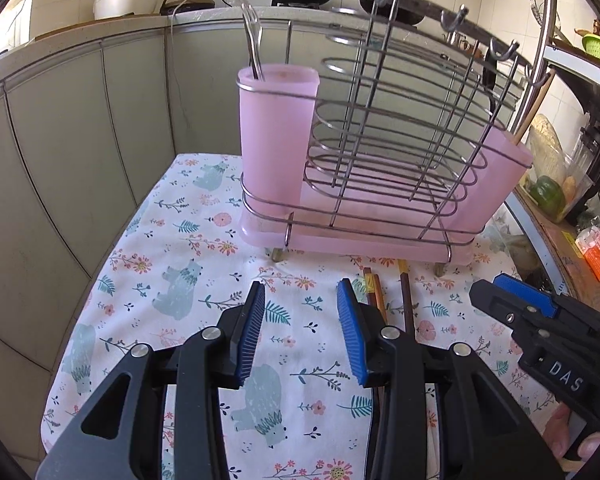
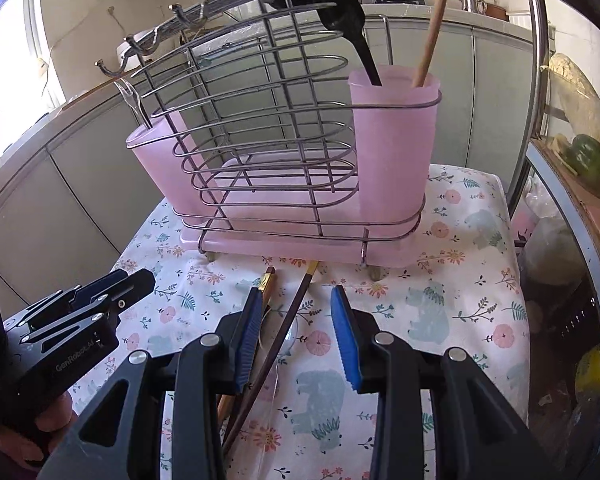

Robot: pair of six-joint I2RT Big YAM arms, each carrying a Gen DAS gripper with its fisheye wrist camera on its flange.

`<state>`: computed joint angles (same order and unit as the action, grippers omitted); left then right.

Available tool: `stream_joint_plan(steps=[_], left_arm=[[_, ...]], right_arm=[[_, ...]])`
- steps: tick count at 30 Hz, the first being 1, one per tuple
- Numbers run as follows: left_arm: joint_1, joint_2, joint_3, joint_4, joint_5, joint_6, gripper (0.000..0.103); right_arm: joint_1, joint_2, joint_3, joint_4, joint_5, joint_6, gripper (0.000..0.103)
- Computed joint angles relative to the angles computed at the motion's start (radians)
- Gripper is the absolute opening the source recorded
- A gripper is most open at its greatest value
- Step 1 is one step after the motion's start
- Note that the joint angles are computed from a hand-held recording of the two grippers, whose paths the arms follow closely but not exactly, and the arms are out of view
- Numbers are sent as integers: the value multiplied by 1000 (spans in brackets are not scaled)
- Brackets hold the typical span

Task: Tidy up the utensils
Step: 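Withdraw both open tools from the cup toward the remaining utensils, then grasp a dark gold-banded chopstick with the right tool while the left grasps another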

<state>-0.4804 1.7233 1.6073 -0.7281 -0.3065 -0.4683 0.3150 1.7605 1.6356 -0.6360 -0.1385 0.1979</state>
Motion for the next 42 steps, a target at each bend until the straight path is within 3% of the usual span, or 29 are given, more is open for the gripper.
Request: stream_joint_plan(steps=[9, 17, 24, 25, 26, 31, 34, 36, 38, 42], left_arm=[[11, 26, -3, -13, 57, -11, 38], [33, 25, -22, 4, 122, -28, 38], [43, 25, -21, -5, 170, -29, 37], [45, 26, -19, -7, 179, -28, 37], [46, 28, -17, -9, 189, -26, 37], [57, 52, 18, -34, 274, -20, 37], [69, 79, 53, -62, 346, -41, 37], [79, 97, 75, -81, 395, -58, 23], [87, 114, 94, -96, 442, -69, 16], [95, 169, 165, -139, 497, -71, 15]], right_arm=[[-37, 57, 43, -55, -84, 75, 34], [-41, 156, 155, -158, -211, 116, 23], [-31, 272, 298, -254, -218, 157, 22], [-30, 280, 304, -253, -218, 163, 12], [-30, 285, 306, -250, -216, 165, 10], [-38, 274, 293, -249, -220, 154, 6], [-61, 248, 262, -247, -269, 166, 6], [-74, 229, 234, -241, -297, 184, 6], [-86, 209, 201, -225, -313, 203, 6], [-100, 178, 147, -197, -316, 219, 6]])
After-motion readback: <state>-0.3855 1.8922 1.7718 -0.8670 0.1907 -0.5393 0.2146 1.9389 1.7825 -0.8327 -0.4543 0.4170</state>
